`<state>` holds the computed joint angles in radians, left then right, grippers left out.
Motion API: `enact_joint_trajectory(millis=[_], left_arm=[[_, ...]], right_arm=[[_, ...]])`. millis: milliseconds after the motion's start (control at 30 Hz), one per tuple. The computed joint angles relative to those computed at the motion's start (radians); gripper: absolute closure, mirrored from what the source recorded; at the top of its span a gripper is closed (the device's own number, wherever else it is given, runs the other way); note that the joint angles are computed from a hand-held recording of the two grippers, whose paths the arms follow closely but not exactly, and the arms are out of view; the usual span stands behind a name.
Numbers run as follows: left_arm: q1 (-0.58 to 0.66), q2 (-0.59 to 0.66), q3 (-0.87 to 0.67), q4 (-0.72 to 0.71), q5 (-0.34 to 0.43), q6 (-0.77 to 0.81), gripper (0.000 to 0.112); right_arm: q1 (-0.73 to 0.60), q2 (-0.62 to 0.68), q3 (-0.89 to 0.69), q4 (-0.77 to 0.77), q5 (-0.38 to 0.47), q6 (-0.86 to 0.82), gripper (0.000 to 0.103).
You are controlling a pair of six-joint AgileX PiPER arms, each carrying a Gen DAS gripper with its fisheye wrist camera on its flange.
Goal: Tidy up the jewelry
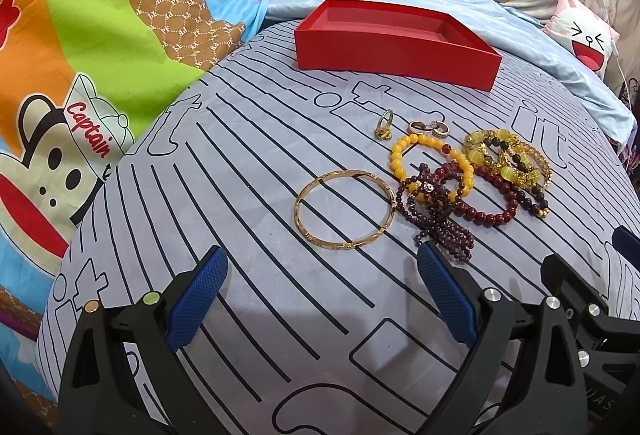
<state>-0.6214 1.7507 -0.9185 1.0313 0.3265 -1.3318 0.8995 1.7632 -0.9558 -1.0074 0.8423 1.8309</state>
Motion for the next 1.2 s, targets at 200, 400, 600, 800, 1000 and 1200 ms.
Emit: enact_joint_trajectory(millis=[200,400,600,800,1000,1200], left_arm=[[0.0,-0.002,0.002,-0.008,-0.001,0.004,0.021],[-0.001,-0.002,0.001,-0.008,0.0,0.001,0.021],[-0.001,-0.002,0.002,-0.003,0.0,-0.005,0.021],[0.0,-0.002,0.003,0.001,-0.002,-0.01,0.021],[-0.001,-0.004,0.0,-0.009,-0.001,-0.003,0.021],[0.002,-0.011,-0.016,-0.079,0.008,0.066,0.021]], right_arm=[[-0.001,0.0,0.0,0.0,-0.001,0.0,0.007],[0.001,-0.004,0.005,-0.003,0.0,0.003,0.007],[0.001,-0.004,0.004,-0.002,0.0,0.002,0.007],[0.002,-0.008,0.009,-0.006,0.002,0.006,0.007],[0.002,-0.014,0.004,-0.003,0.01,0.001,0.007],[0.002,-0.018,-0.009,-0.001,0.024,-0.011,0.007]])
